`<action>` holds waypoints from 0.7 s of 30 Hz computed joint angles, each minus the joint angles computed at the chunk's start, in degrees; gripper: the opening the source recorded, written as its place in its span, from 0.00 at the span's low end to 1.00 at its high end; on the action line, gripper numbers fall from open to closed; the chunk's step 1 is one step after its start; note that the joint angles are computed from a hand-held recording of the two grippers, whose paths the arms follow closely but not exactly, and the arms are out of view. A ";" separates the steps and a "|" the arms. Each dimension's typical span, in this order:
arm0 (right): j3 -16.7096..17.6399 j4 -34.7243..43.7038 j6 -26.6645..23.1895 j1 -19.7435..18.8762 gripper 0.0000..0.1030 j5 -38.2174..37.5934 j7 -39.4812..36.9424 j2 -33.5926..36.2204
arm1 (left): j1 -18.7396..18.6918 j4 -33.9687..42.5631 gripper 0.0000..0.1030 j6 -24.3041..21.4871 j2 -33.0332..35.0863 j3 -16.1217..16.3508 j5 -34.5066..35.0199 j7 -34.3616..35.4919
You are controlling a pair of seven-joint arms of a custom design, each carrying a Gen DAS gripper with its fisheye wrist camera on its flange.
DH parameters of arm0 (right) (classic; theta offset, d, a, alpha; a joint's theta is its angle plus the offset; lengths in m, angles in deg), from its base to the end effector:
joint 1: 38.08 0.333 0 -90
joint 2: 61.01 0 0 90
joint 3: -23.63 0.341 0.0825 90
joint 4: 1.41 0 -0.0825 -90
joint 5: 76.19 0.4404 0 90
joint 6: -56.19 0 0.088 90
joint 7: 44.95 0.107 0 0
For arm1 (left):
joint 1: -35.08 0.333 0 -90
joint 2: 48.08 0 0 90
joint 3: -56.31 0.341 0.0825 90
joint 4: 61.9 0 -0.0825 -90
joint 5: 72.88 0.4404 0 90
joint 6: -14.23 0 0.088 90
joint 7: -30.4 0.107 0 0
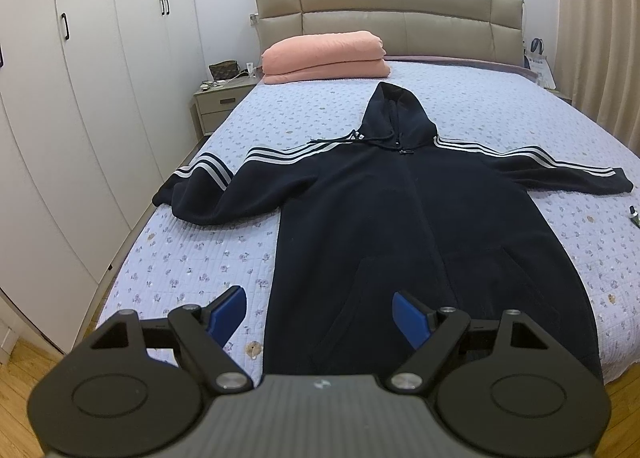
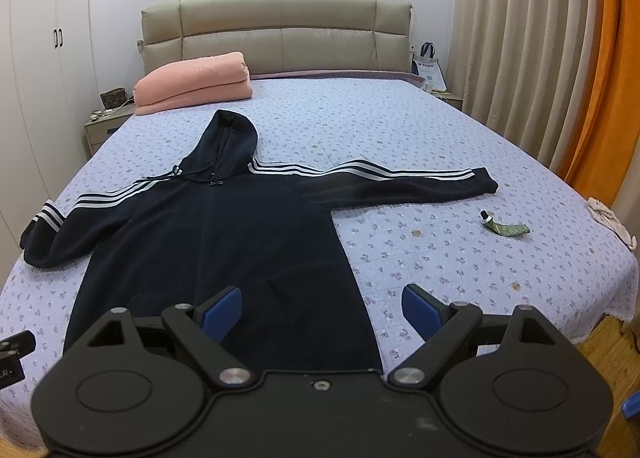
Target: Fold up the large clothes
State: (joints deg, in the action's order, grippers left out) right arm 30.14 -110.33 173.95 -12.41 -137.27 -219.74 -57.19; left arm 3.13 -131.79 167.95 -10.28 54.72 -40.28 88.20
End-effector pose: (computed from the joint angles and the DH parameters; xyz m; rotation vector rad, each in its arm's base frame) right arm 0.5766 0.3056 0.5002 -1.1610 2.2231 -1.1847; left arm 0.7078 -0.4806 0.4814 -1.3189 2.0299 -0.8698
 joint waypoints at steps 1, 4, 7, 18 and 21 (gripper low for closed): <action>-0.03 0.02 0.04 -0.02 1.00 -0.04 -0.05 0.02 | 0.31 -0.15 0.80 0.91 0.08 -0.22 -0.43 -0.31; -0.03 0.06 0.04 0.01 1.00 0.01 -0.11 0.07 | -0.09 -0.60 0.80 1.37 -0.16 0.53 0.08 -0.98; 0.03 0.17 -0.11 0.13 1.00 0.02 -0.12 0.15 | -0.28 -1.18 0.80 2.22 -0.44 1.09 0.79 -2.14; -0.01 -0.40 0.44 0.16 1.00 -0.43 0.10 -0.25 | -0.78 -2.87 0.80 2.74 -1.80 2.14 4.35 -4.19; -0.41 -1.74 1.56 -0.60 1.00 -0.84 0.92 -1.01 | -1.18 -1.63 0.80 1.82 -1.07 2.50 5.34 -4.87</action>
State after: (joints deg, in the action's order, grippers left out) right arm 29.74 -112.06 175.51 -13.01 -138.11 -218.82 -58.19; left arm 1.96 -133.42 169.77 -11.35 57.22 -34.95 83.34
